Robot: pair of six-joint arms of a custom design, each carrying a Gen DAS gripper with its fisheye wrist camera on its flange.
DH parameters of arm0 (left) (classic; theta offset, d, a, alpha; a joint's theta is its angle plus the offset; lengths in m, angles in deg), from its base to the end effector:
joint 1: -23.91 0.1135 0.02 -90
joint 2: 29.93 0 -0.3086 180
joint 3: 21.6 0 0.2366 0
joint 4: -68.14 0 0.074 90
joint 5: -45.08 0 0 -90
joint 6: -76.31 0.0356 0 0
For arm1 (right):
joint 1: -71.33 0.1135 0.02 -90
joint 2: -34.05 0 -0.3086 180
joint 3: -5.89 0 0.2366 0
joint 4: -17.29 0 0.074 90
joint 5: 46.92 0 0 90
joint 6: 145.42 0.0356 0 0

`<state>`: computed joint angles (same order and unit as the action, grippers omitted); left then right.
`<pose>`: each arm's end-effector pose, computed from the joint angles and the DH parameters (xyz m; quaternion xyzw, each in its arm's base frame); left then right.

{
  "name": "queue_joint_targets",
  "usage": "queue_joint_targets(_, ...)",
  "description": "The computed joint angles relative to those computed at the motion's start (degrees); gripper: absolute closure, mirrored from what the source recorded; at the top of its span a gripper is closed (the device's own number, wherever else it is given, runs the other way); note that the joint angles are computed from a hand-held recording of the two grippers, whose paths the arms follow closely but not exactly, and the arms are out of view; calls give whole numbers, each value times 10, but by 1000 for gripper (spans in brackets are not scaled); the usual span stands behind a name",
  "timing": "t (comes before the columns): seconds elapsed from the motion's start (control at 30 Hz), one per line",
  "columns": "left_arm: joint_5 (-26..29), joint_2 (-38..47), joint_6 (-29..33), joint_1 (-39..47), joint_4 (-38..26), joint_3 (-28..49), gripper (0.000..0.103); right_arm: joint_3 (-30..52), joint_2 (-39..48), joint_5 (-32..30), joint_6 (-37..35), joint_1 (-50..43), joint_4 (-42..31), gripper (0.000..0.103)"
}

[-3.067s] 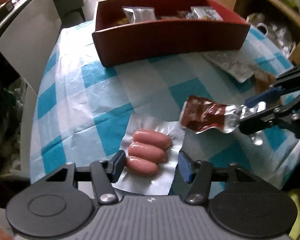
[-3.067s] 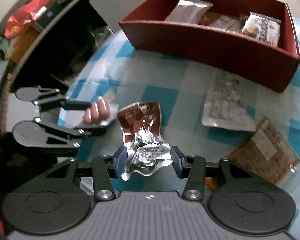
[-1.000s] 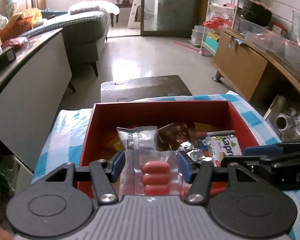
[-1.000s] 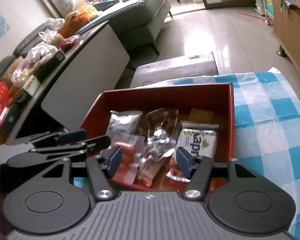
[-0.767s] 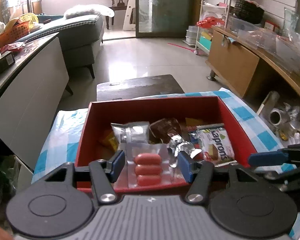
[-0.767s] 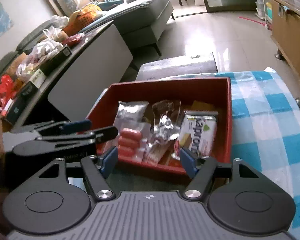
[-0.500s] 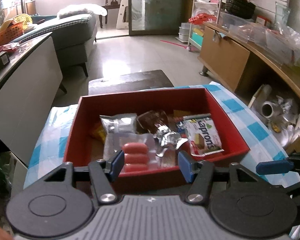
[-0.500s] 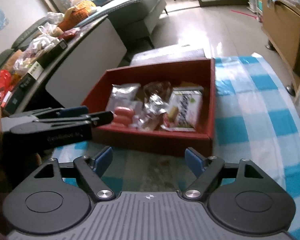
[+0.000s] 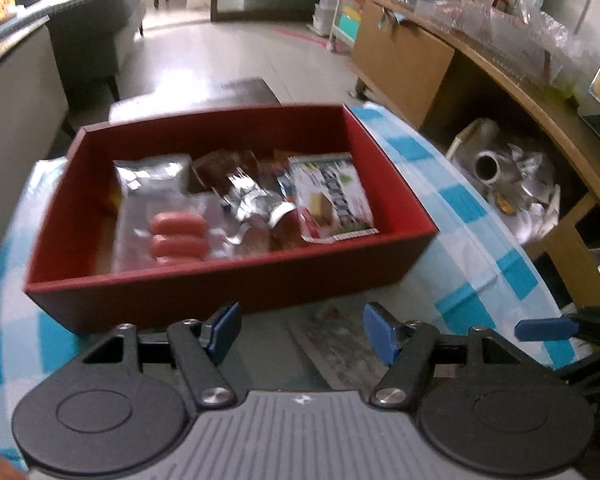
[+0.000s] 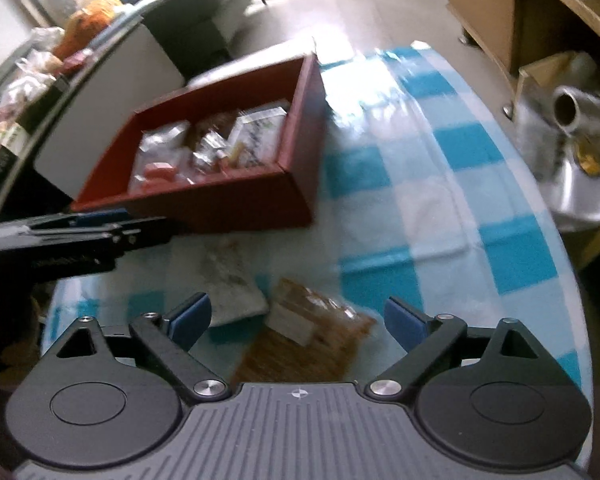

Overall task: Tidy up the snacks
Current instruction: 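Open both tools to release the packets and withdraw from the box, then grasp the white printed packet with the left tool while the right tool grasps the brown packet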

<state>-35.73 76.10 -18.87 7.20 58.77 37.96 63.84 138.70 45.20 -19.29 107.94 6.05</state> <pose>0.3139 -0.1002 0.1482 0.1191 0.9456 -0.1308 0.2729 0.2564 0.1889 0.1470 0.0011 0.9610 0.1494 0.2329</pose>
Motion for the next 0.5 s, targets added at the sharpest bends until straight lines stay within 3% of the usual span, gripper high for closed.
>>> queue_joint_targets(0.17, 33, 29, -21, -10, -37, 23, 41, 7, 26, 14, -2, 20, -29, 6)
queue_joint_targets(0.27, 41, 57, -66, -16, -60, 43, 40, 9, 34, 15, -16, 35, -38, 3)
queue_joint_targets(0.5, -36, 79, -214, -74, -34, 48, 35, 13, 36, 20, -40, 46, -51, 1)
